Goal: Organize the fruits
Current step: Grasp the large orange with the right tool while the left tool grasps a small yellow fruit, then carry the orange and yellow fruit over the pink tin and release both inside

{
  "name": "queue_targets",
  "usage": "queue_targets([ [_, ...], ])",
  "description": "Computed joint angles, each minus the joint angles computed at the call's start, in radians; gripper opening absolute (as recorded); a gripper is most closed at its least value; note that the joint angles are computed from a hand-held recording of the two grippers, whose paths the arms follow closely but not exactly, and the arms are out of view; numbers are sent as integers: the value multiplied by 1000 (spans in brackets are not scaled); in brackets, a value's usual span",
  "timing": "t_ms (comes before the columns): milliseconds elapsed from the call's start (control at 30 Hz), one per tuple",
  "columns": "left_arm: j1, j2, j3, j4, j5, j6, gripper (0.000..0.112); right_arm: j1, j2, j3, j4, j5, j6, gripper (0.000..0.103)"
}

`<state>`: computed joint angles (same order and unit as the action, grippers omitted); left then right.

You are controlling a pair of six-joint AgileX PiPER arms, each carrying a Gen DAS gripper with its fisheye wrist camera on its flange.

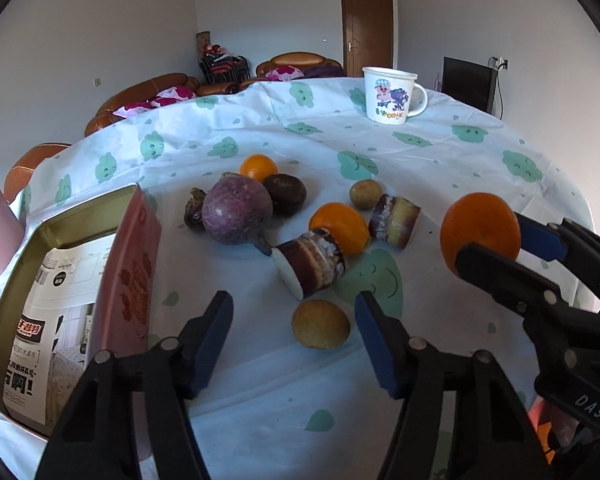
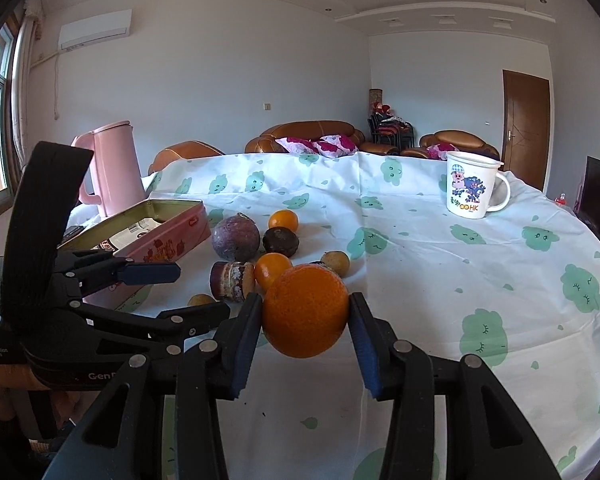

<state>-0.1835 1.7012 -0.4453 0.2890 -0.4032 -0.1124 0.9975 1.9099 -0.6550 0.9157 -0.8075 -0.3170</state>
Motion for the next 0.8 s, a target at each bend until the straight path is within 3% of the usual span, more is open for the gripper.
queue_targets([
  [100, 23, 20, -34, 183, 43, -163, 54, 7, 5, 2, -5, -12, 6, 46],
  [200, 58, 29, -45, 346, 33, -316, 49, 12, 10, 4, -10, -19, 14, 46],
  [333, 60, 25, -32, 324, 15, -299, 44, 21, 9, 6, -4, -32, 13, 46],
  [400, 70, 20, -20, 339, -8, -295, 31, 28, 7, 9, 1, -43, 12, 46],
  [800, 103, -41, 97, 136, -165, -61, 32, 53, 9, -27, 11, -48, -36, 46],
])
